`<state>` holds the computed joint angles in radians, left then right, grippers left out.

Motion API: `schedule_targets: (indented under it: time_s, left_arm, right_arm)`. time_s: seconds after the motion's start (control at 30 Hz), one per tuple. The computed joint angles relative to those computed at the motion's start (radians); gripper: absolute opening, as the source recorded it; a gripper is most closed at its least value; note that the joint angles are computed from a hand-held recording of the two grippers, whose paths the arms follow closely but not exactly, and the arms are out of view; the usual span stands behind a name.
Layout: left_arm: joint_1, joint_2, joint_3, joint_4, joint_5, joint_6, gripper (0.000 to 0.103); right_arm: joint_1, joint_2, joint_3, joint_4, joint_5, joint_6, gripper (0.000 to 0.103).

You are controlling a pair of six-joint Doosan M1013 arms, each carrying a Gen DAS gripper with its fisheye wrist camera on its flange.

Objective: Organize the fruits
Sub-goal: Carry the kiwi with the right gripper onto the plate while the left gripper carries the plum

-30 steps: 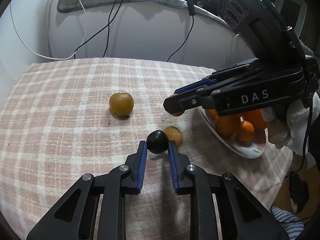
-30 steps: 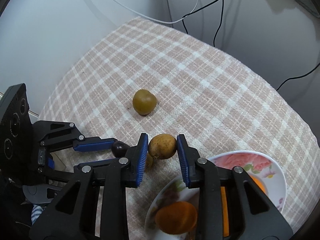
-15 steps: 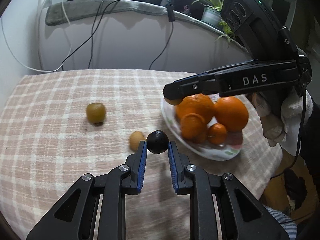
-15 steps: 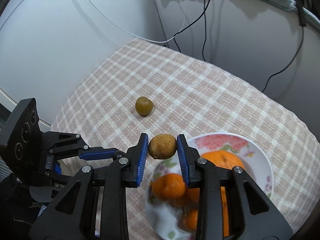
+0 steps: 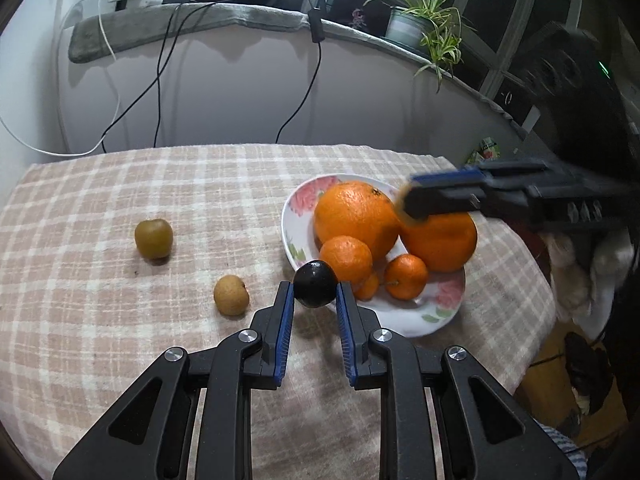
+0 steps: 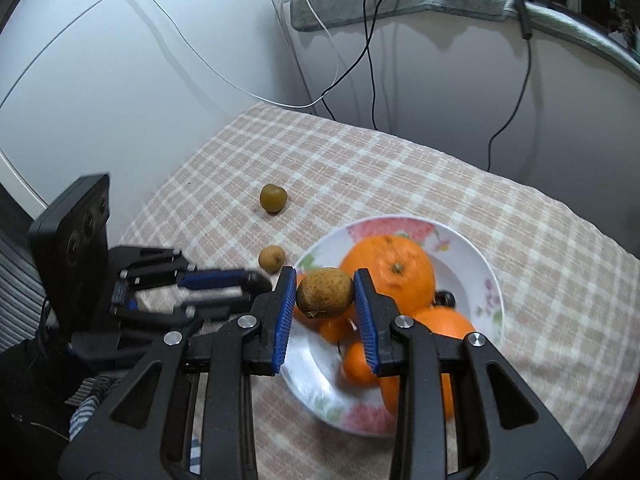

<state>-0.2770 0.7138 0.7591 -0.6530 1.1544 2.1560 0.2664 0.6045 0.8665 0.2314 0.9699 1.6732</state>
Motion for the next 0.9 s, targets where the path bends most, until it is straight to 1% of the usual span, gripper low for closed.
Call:
schedule_targets:
  time_s: [0.13,0.3,0.43,0.57,0.9]
  left_arm:
    - [-0.004,0.017,-0.029,0.008,0.002,-0.019,0.020]
    - [-0.009,0.044,-0.075,0.027,0.010,-0.049,0.020]
    - [-0.012,0.060,-0.103,0.043,0.019,-0.064,0.020]
    - [-0.014,0.075,-0.132,0.052,0.031,-0.076,0.020]
    - [-0.023,0.090,-0.168,0.066,0.047,-0.077,0.020]
  right_arm:
    - [0.012,-0.034,0.068,-0.034,-0.038,0.004,0.031]
    - [0.039,-0.052,0.112,-0.114,-0.059,0.013,0.031]
    - [0.053,-0.067,0.146,-0.126,-0.084,0.015,0.031]
    - [0.066,-0.071,0.160,-0.171,-0.091,0.038,0.031]
    - [0.074,-0.066,0.157,-0.180,-0.082,0.029,0.031]
